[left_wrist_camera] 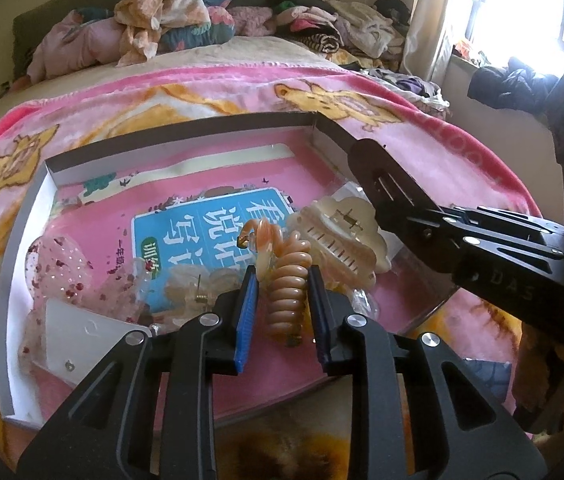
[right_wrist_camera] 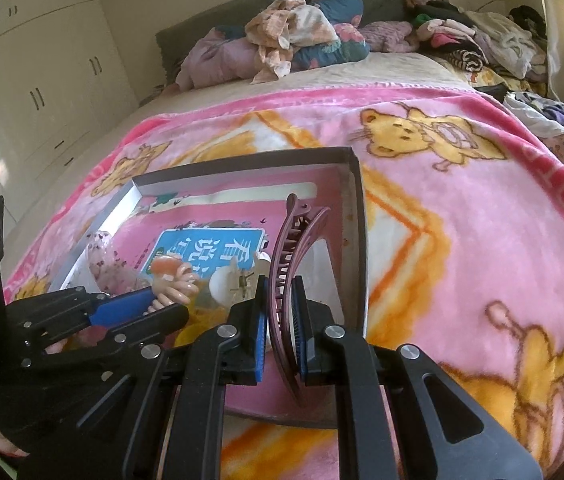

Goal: Organize jewelry
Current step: 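Carry the hair tie with the left tool while the right tool carries the claw clip into the box, then open the left tool over the box while the right tool releases the claw clip inside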

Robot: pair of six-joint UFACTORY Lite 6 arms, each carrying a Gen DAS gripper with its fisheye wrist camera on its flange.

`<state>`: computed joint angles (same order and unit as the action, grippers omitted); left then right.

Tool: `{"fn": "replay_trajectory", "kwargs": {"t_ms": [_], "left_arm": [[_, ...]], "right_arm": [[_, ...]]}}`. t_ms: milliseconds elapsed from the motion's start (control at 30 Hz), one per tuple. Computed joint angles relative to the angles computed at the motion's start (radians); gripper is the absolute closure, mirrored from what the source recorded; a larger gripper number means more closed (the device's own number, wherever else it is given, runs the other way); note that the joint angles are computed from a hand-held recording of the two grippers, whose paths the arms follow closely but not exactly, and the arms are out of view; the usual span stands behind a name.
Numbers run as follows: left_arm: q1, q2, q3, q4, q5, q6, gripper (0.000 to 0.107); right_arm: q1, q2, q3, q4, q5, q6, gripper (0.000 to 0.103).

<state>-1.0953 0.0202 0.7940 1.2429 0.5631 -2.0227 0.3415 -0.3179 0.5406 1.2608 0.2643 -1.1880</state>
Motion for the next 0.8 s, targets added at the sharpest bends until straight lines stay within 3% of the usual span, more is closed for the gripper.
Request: {"fn": "replay_trajectory", "kwargs": {"t_ms": [400, 467, 800], "left_arm": [[-0.004, 0.000, -0.009, 0.013, -0.005, -0.022, 0.085], [-0.006, 0.000, -0.011, 0.015, -0.004, -0.024, 0.084], [-0.064, -0.045, -0.026, 0.011, 0.070, -0.062, 0.075]], "right_arm": [[-0.045, -0.030, -0.019, 0.011, 0.024, 0.021, 0.089], [-0.054, -0.049, -0.028, 0.023, 0.031, 0.010, 0.078], [-0.104, -0.238, -0.089, -0.077, 0.072, 0.123, 0.055]]}}
